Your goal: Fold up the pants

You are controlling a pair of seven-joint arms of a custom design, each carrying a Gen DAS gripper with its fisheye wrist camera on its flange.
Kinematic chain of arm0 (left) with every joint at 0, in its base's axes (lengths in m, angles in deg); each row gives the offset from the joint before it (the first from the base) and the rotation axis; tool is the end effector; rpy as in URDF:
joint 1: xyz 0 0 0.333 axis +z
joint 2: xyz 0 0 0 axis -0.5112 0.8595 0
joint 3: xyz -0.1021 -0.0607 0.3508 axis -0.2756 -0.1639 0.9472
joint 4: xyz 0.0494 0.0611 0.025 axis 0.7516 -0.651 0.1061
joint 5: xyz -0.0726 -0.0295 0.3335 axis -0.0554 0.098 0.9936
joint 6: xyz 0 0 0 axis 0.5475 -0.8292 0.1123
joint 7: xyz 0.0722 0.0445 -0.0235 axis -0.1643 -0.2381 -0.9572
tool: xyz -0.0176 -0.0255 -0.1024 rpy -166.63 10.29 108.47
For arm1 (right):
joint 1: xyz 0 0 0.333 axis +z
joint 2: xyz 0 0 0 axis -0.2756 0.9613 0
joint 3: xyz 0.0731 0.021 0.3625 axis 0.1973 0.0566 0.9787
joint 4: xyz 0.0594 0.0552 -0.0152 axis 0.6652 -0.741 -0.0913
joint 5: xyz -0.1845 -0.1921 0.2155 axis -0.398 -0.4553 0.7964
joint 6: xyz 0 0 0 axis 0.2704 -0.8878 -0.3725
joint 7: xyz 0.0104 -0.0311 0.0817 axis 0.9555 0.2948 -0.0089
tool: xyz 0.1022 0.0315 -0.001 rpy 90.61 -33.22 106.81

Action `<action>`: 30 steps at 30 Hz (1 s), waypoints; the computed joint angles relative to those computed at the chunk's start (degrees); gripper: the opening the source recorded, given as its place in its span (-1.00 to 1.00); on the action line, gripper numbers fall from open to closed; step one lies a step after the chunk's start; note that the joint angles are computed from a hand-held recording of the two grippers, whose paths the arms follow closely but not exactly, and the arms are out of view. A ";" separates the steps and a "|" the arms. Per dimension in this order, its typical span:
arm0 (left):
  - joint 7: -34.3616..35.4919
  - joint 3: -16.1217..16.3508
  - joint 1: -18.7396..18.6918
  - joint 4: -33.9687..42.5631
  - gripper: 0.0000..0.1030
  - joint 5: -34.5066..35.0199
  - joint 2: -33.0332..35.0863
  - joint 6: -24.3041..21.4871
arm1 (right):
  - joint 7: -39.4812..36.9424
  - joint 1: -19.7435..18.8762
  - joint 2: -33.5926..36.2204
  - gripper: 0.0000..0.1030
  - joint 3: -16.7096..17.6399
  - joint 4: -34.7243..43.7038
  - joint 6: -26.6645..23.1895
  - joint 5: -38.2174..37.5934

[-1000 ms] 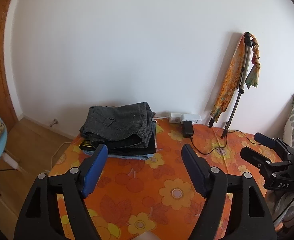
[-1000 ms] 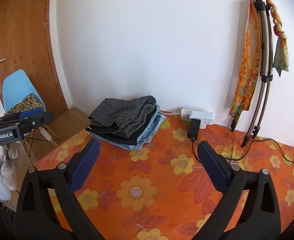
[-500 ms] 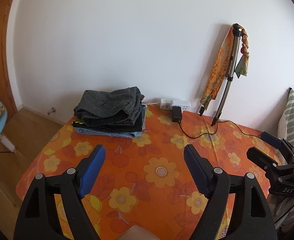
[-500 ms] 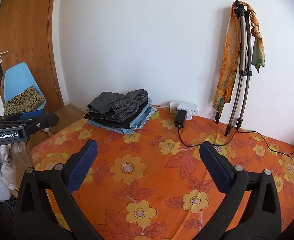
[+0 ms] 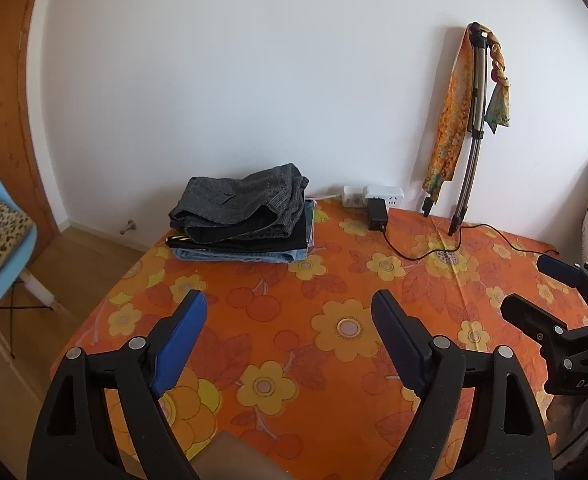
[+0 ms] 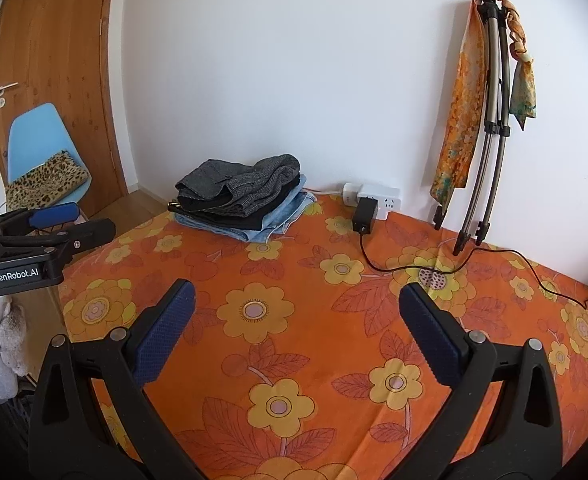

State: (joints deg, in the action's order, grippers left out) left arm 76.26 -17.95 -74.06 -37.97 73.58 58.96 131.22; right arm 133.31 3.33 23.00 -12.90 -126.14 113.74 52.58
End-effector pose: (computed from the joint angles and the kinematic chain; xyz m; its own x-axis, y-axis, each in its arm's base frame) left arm 0.5955 -0.4801 0.5501 0.4181 -0.9053 0.0755 -0.4477 -0.2777 -0.8500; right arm 0.6752 0.3297 0.5517 0.6310 -0.7753 0.0273 -0.3609 -0.3245 -0.8743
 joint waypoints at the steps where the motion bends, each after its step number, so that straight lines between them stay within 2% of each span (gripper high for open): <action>1: -0.10 -0.17 0.31 -0.13 0.64 -0.41 0.02 0.21 | 0.31 0.26 0.27 1.00 -0.42 0.26 -0.24 -0.15; 4: -1.75 -0.78 1.49 -2.19 0.64 -1.68 -0.97 2.11 | 1.14 1.05 1.00 1.00 -1.67 0.76 -0.50 -0.87; 7: -2.54 -0.94 1.75 -2.51 0.64 -2.27 -1.13 2.13 | 2.12 1.77 1.22 1.00 -2.87 0.67 -0.27 -1.85; 30: -2.46 -1.05 1.54 -2.77 0.64 -1.43 -1.36 1.15 | 3.74 1.44 1.18 1.00 -2.60 0.61 -0.15 -2.98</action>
State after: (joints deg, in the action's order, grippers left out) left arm 73.80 -18.99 -72.53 -40.74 72.15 57.60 132.37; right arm 137.05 4.77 24.18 -15.50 -125.54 113.59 49.60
